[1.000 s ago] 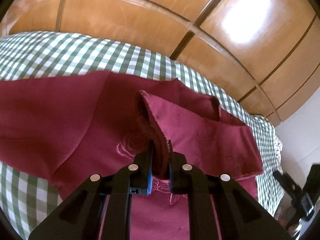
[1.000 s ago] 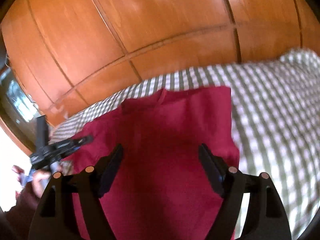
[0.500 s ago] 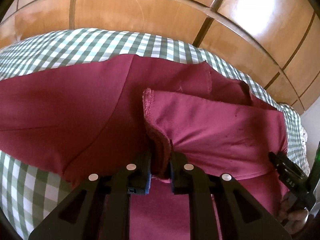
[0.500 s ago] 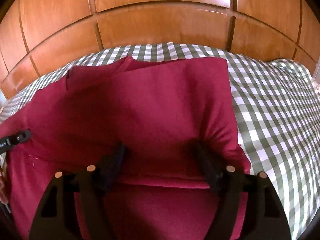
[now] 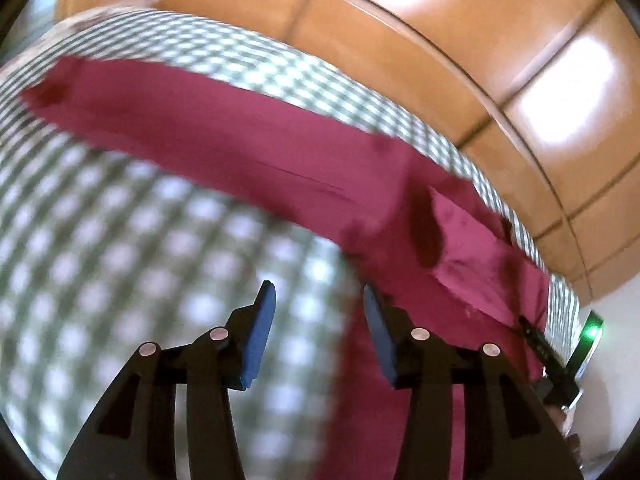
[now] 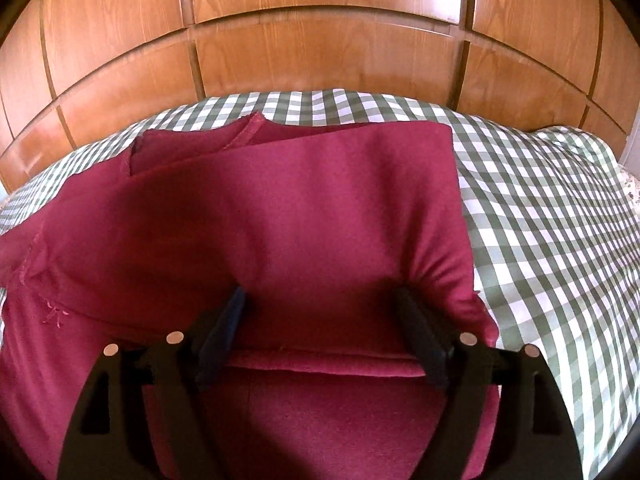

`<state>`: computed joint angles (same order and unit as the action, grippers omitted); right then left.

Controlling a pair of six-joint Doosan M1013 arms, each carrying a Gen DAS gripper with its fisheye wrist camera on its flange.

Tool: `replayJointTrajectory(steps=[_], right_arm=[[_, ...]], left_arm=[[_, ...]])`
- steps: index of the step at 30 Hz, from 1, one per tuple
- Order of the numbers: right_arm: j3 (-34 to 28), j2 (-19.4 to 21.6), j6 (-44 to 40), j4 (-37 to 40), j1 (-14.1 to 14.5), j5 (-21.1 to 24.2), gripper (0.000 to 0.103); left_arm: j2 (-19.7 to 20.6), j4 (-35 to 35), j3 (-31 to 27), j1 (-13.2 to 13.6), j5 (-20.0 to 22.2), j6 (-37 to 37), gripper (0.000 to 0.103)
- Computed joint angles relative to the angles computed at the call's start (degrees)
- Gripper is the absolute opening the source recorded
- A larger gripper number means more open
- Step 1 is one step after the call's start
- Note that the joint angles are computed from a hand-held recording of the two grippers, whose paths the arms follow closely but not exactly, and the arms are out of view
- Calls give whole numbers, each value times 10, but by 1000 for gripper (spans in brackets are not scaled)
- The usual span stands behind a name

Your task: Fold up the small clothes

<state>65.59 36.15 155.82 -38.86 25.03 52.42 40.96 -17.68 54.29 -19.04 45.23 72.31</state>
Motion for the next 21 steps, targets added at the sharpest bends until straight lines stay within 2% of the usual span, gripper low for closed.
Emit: replayJointTrajectory(steps=[2,4,8,11,13,17,21], right_arm=[[-2,1,1,-5,2,5,80],[-1,1,3,-7,2,5,81],[-1,1,4,-8,2,4,81],[-2,1,2,-8,2,6,81],[-3,2,2,-9,3,8,81],[-6,4,-1,-10,3,15,81],[-8,5,-3,-12,4,18,82]], left_arm=[[-16,29,29,12,-34,-49,45],[-22,69,40,24,-45,-108,56],[-26,134,46,54,-63,-230,56],[-16,137,30,78,-63,-287,56],[-8,108,21,93,-66,-297,55],[26,75,-36,115,-16,-309,53],[58,103,-99,118,41,-303,34]])
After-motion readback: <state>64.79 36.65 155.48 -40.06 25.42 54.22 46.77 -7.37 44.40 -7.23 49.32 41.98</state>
